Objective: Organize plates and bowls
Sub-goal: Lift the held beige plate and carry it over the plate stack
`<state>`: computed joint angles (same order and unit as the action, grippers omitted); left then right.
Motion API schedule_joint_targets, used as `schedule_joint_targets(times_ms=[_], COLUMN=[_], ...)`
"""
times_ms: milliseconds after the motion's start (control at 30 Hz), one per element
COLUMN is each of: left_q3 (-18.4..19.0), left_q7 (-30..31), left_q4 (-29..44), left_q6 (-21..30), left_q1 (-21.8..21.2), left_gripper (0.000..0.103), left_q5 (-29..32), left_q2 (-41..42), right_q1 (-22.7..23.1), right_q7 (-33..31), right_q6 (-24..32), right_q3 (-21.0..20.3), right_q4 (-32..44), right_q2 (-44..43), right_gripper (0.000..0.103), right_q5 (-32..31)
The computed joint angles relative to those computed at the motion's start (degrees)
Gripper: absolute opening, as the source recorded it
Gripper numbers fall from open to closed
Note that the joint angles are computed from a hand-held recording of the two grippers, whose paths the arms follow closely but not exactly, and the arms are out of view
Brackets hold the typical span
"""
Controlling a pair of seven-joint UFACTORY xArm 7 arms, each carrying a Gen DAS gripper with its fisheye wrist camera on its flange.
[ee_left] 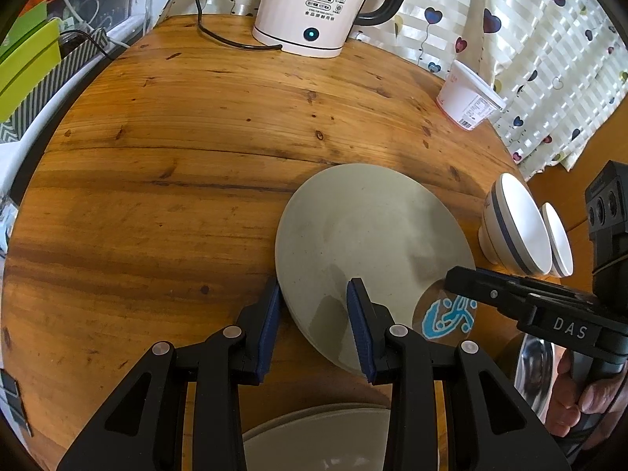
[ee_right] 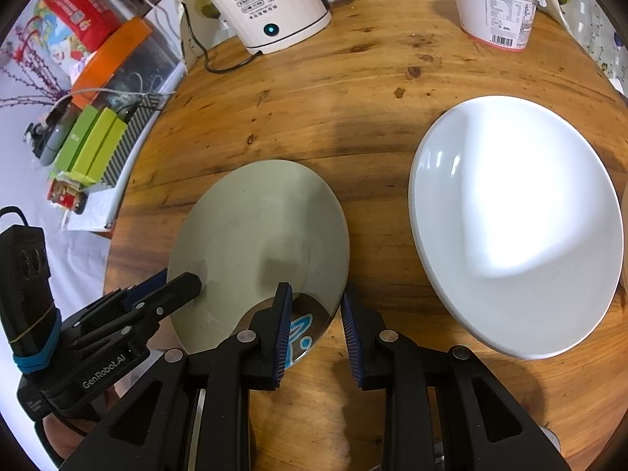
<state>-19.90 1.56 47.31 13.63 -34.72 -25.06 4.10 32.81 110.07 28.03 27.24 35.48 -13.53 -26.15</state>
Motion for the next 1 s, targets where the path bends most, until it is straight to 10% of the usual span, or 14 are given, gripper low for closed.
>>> schedule_joint_targets(times_ms=[1000], left_q3=[2.75], left_q7=[-3.15], left_q4=[-5.72], left_q6=[-1.01], left_q1=[-2.96], left_gripper=[0.035], left_q5=[1.29], left_q2=[-8.47], right_q1=[1.32], right_q7=[0.15], right_q6=[4.07], right_q3=[1.18], right_q4=[3.72], right_q2=[-0.42], right_gripper=[0.024], right_q5=[-2.16])
